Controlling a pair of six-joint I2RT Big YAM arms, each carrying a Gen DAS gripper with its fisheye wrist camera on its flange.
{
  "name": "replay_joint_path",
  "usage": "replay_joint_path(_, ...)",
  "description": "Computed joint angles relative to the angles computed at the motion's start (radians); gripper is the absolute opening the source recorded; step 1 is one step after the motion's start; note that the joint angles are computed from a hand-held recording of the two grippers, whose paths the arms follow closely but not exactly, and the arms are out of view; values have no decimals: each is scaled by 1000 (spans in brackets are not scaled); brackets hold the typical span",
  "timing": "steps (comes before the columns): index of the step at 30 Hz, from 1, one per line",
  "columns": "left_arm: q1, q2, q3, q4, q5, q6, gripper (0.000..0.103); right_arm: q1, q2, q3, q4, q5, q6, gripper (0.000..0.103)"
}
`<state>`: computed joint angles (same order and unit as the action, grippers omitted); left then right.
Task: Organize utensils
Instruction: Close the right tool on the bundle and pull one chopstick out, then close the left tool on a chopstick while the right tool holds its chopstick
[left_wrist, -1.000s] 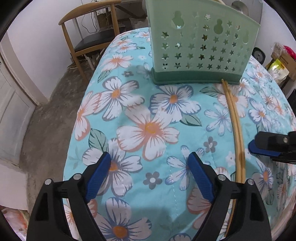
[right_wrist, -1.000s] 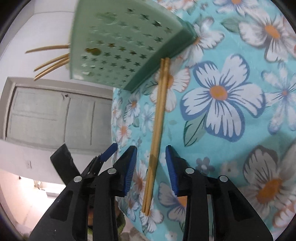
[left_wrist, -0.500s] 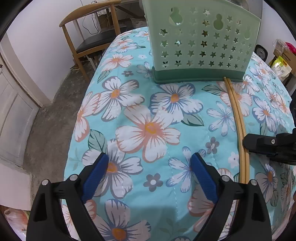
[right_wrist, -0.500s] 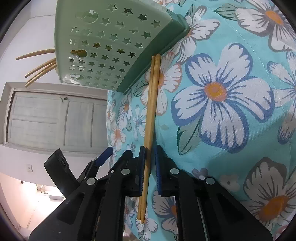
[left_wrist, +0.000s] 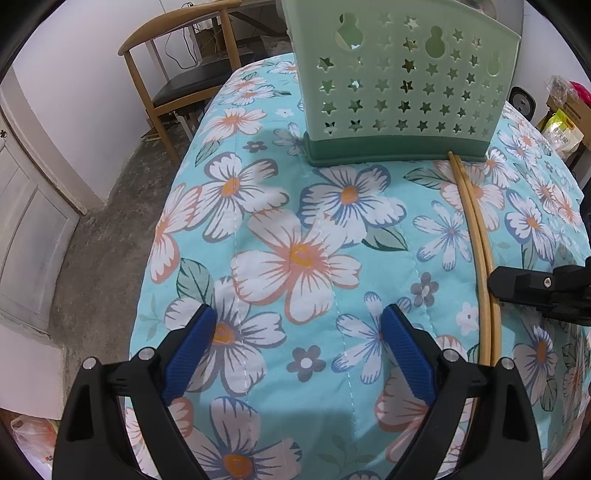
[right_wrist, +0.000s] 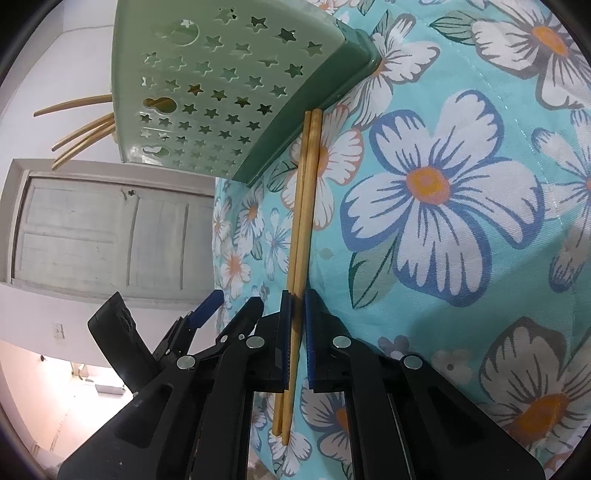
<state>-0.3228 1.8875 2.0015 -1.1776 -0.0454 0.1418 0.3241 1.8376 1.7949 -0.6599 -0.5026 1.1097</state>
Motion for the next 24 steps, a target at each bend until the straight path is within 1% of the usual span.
replay_joint_path(7,0,-3,-4,0,-1,1,90,-12,-29,-18,-29,-3,-13,4)
replay_joint_path(11,1,-3,-4,1,-2,2,90,-21,-53,-32,-65,10,-43,4)
replay_joint_path(16,0,-2,-3,0,-3,2,90,-35,-95,-62,-114,49,-80,5)
replay_joint_path(21,-1,0,-2,0,-5,1,90,-50,-140,-106,-132,85,-93,5)
replay_joint_path(24,0,-1,-1,-3,-5,0,91,-60,-167,-139,-125,92,-90,6)
